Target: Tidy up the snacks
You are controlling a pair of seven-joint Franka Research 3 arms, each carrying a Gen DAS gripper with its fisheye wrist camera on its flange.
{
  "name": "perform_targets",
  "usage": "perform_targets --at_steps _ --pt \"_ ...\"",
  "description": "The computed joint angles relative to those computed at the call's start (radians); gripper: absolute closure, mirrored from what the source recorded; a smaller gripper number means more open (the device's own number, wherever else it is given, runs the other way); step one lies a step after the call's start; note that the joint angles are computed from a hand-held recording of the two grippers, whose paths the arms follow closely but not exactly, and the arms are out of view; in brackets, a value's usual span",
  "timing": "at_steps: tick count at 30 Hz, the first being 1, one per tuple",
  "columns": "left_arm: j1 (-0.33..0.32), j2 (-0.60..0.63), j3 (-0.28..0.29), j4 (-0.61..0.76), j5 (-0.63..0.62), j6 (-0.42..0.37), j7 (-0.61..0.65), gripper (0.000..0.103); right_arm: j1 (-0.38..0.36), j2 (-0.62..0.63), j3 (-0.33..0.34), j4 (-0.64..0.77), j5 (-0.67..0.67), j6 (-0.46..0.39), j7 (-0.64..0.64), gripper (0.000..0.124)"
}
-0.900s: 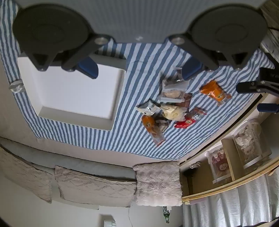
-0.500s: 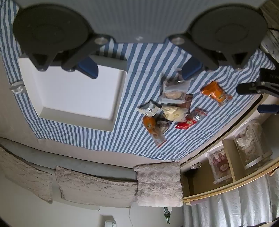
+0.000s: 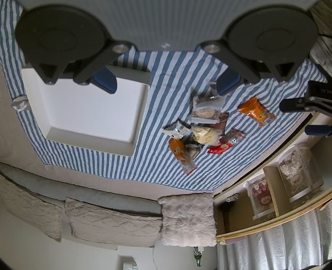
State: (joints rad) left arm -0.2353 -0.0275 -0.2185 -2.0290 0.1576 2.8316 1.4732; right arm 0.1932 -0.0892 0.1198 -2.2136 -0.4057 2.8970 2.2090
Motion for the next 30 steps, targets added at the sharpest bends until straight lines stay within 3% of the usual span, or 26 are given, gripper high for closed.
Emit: perform_targets --at_steps 30 --pt "-0.001 0.001 -0.001 0.001 0.001 0.0 -0.004 0.0 0.006 0.0 -0.002 0.004 0.019 -0.013 -0.014 0.021"
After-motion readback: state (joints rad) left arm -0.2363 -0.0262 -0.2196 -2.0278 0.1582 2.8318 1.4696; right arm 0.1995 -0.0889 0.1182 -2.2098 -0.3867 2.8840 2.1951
